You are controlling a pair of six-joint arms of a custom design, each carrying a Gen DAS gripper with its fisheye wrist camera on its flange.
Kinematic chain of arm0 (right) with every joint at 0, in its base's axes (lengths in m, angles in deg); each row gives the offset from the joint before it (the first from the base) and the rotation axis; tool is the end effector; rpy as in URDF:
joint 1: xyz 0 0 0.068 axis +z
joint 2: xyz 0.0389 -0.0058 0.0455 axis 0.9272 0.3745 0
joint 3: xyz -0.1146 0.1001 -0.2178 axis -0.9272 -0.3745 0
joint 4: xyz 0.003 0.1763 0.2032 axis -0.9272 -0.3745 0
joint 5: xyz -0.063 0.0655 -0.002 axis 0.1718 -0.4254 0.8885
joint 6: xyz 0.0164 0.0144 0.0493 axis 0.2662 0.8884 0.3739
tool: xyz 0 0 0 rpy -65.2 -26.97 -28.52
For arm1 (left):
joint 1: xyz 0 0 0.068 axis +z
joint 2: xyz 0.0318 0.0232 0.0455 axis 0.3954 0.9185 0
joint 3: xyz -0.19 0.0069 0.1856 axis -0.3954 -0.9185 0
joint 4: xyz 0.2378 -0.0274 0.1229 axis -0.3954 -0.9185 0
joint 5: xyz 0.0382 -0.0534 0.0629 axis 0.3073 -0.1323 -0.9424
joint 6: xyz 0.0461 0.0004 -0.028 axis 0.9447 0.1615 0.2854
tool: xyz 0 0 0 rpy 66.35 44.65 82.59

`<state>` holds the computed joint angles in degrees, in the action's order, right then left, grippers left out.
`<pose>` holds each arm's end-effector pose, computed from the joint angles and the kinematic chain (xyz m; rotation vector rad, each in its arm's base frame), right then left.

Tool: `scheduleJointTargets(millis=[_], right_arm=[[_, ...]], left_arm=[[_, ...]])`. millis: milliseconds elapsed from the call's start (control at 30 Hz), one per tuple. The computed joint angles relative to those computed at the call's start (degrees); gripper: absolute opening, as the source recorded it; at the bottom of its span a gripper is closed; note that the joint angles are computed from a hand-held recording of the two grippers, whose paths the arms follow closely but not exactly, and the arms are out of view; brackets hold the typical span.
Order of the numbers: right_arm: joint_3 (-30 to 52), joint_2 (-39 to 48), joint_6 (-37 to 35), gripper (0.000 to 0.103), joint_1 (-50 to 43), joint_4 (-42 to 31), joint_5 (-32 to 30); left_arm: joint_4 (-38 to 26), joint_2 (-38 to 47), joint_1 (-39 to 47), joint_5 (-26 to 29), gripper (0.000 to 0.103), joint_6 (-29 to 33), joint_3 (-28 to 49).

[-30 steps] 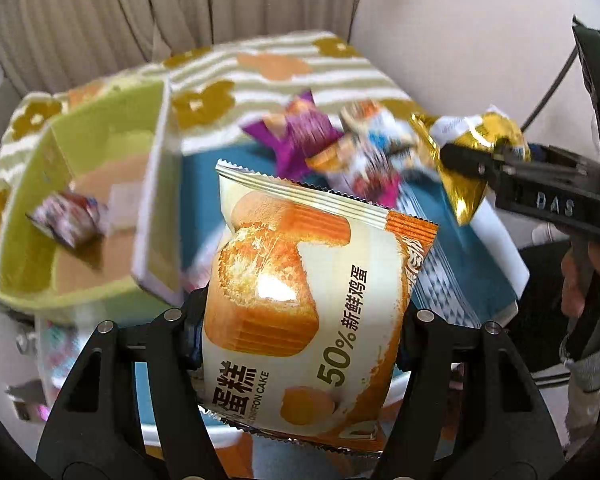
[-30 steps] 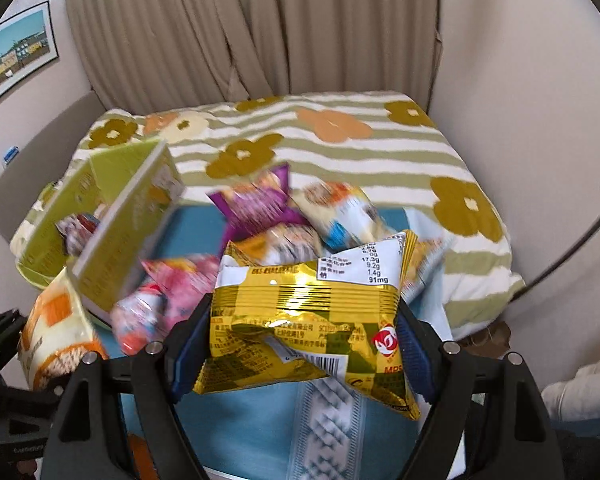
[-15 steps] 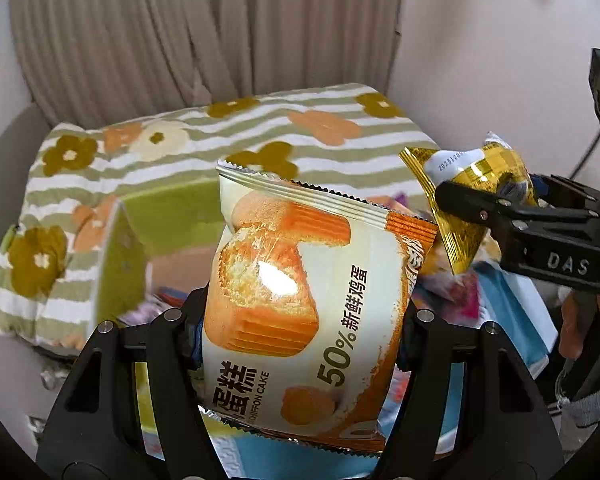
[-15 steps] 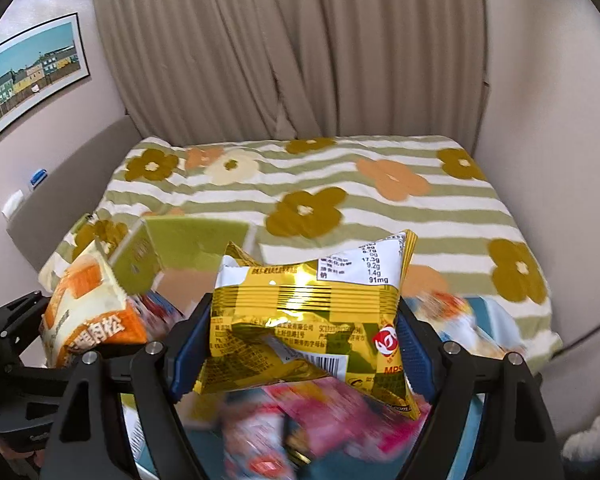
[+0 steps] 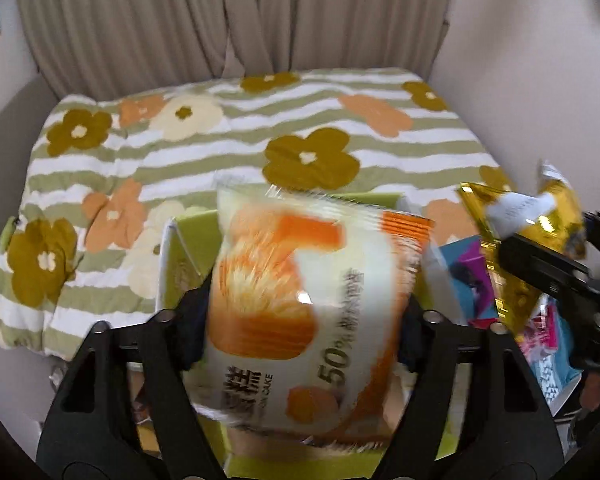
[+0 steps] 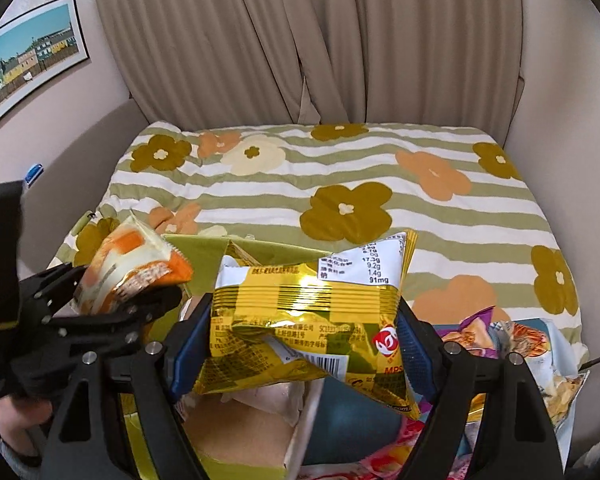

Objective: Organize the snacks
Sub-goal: 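Lower both packets into the box and open both tools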

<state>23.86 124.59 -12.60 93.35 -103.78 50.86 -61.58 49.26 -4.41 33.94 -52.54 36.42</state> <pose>0.1979 0.0833 0.3854 0.2436 2.4214 0.1105 0.3170 -0.1682 0.3481 0.6432 2.4620 -0.2411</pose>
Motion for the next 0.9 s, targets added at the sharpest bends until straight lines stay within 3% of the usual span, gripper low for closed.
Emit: scheduleJointTargets(millis=[33,67,467,767,900], right_arm=[[0.0,0.7,0.3,0.080,0.1,0.2,0.1],[-0.3,1.1,0.6,0.080,0.0,0.4,0.0],[-0.5,5.0,0.0,0.081,0.7,3.2,-3.9],[1.8,13.3,-3.4,0.083,-0.8,7.9,-7.3],[1.5,16.3,-4.5,0.092,-1.7,10.6,-9.7]], left_arm=[[0.5,0.9,0.6,-0.8,0.099,0.6,0.0],[1.3,1.0,1.0,-1.4,0.103,1.0,-0.6],[1.9,-10.6,6.1,1.4,0.103,-1.5,-15.6],[3.1,-12.6,8.1,1.6,0.103,-1.6,-20.0],[3.6,-11.9,8.7,2.1,0.103,-1.6,-20.6]])
